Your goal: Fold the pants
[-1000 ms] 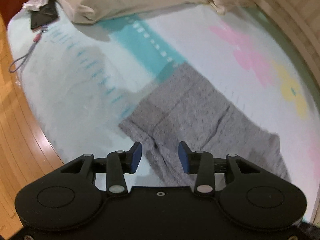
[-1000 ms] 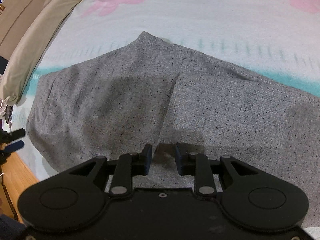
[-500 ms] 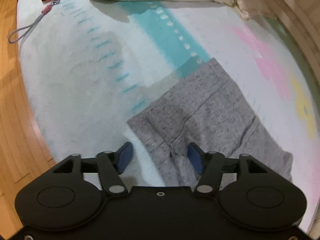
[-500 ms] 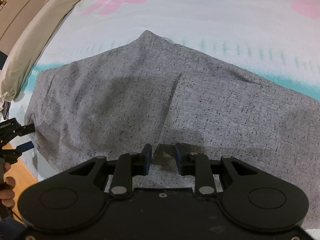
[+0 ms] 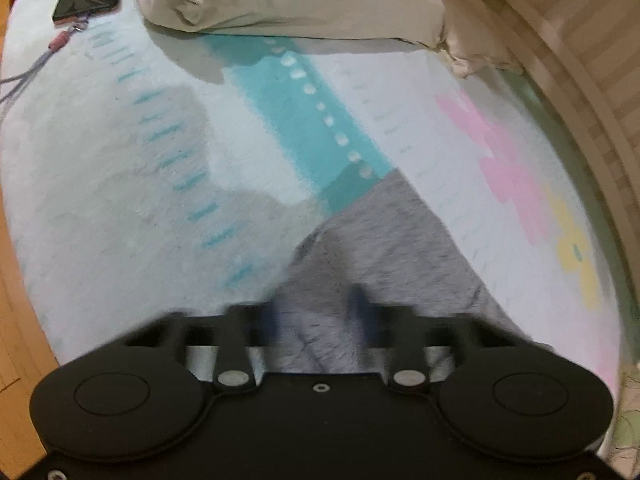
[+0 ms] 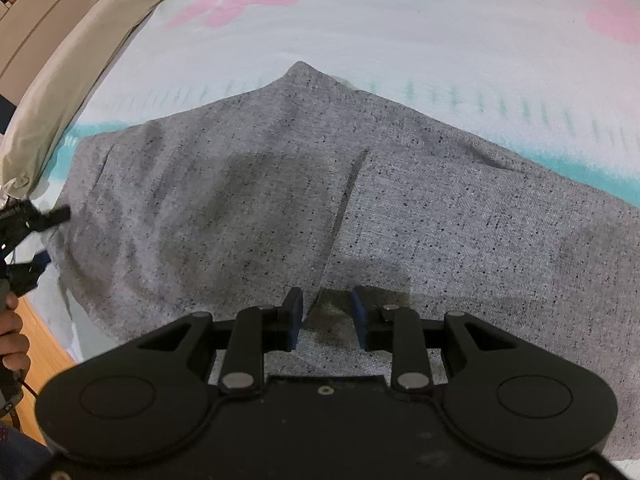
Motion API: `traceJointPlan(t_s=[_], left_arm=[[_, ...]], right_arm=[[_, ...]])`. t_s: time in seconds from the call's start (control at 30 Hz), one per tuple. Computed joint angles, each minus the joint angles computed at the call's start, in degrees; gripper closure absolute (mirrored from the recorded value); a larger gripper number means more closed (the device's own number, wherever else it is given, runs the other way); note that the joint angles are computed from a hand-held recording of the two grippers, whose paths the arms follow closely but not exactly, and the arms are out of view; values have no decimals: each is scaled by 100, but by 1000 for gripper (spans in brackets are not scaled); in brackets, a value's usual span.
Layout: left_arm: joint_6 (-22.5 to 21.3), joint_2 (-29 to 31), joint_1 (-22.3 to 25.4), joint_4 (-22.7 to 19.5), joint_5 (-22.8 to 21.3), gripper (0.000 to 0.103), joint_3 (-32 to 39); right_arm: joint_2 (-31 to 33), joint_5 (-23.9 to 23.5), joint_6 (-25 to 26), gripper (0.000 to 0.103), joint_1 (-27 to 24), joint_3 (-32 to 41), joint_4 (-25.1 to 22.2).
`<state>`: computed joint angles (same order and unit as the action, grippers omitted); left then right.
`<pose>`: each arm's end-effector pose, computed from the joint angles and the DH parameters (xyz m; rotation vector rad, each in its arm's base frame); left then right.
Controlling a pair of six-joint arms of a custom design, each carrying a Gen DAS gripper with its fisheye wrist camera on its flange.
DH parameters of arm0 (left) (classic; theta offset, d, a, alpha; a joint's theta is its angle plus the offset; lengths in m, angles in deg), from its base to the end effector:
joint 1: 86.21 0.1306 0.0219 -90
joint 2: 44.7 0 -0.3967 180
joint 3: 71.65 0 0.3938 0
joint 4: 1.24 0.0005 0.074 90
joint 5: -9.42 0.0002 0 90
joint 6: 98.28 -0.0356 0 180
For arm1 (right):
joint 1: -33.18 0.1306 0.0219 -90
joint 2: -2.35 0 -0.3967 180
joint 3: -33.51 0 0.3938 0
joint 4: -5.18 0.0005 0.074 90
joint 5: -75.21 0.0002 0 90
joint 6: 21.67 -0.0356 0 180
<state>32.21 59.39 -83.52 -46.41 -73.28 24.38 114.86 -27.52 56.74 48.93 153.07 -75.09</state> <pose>0.5733 0.0219 0.3725 -0.8851 2.3830 -0.4270 0.5714 0.1688 0.4413 -0.1520 2.8777 0.4127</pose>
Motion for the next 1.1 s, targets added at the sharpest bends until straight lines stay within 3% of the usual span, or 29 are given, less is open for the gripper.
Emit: traceJointPlan(t_s=[0.03, 0.1, 0.23, 0.4, 0.5, 0.57, 0.7, 0.9, 1.0, 1.03, 1.1], left_arm=[[130, -44, 16, 136, 33, 81, -67], [266, -193, -10, 267, 73, 83, -134], [-285, -456, -257, 330, -117, 84, -41], [-484, -754, -541, 521, 210, 85, 28], [-662, -862, -749, 576, 279, 85, 119], [-839, -900, -917, 668, 290, 85, 169], [-1160, -903, -1314, 808, 433, 85, 272], [-1376, -570, -2004, 692, 787, 90, 643], [-1566, -279, -2296, 426, 964, 94, 861], [-1606, -203, -2370, 361, 1032, 103, 885], [-1716, -24, -2479, 93, 1258, 103, 1018]], right_arm=[[-22, -34, 0, 73, -20, -13, 13], [-127, -54, -140, 73, -77, -102, 165], [-327, 117, -308, 73, -184, -272, 431], [-353, 60, -110, 73, -266, -529, 100], [-616, 84, 163, 73, -247, -908, 435], [-650, -29, 296, 73, -285, -894, 332], [-759, -463, 46, 73, -556, -946, 369], [-948, -136, -135, 73, -976, -1110, 706], [-1061, 37, -352, 73, -1113, -1256, 809], [-1082, 92, -386, 73, -1171, -1291, 813], [-1113, 151, -470, 73, -1276, -1365, 827]])
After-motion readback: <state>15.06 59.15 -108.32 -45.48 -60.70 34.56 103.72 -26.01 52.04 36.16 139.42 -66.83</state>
